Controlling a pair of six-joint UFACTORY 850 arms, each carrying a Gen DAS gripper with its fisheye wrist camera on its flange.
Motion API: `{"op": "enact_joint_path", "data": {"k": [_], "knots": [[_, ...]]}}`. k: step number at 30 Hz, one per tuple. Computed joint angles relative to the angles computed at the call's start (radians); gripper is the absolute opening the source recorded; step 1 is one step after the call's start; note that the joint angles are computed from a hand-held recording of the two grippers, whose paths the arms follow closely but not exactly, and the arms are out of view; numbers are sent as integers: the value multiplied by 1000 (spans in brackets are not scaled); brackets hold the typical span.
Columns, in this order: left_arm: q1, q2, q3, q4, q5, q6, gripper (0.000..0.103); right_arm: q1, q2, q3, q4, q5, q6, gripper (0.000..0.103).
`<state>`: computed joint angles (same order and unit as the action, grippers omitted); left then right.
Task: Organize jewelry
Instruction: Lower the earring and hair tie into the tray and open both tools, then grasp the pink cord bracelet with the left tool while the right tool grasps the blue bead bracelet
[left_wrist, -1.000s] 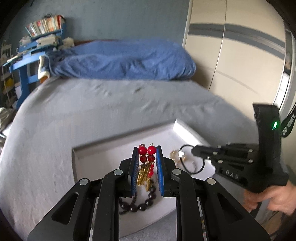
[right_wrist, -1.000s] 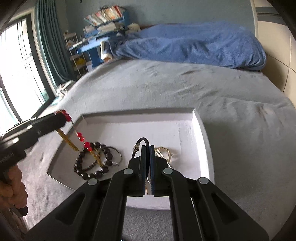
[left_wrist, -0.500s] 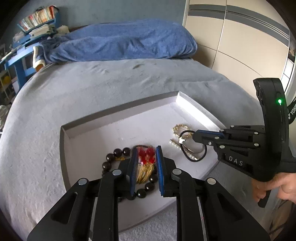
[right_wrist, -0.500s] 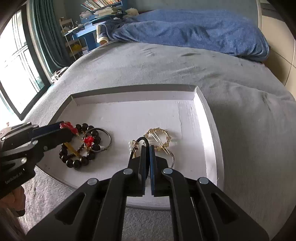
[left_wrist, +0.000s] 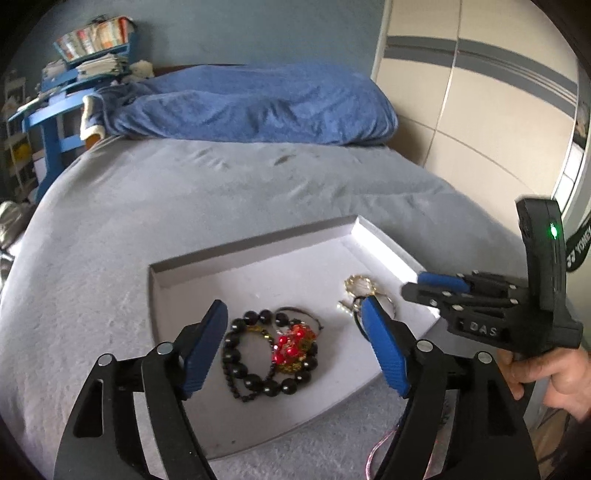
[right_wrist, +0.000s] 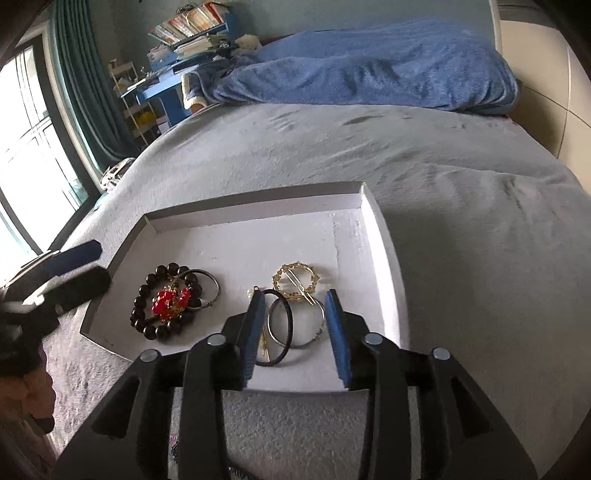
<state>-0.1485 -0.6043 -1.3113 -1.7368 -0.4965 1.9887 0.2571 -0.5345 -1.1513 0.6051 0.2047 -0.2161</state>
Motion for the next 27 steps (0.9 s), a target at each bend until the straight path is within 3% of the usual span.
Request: {"op": "enact_joint_path", "data": {"k": [13,16,18,25,27], "knots": [[105,63,78,-43,-82,-76,78,21,93,141,-67,88,142,39],[97,94,138,-23,-77,-63,78,35,115,176,-62,106,156,41],[88,109,171,-11,-78,-47,78,45,130,202,-55,122,166,47],[38,147,287,25,-58,68,78,88,170,266,-41,142,179,47],[23,144,300,36,-40,96,72,106,168,272,-6,141,141,47]]}}
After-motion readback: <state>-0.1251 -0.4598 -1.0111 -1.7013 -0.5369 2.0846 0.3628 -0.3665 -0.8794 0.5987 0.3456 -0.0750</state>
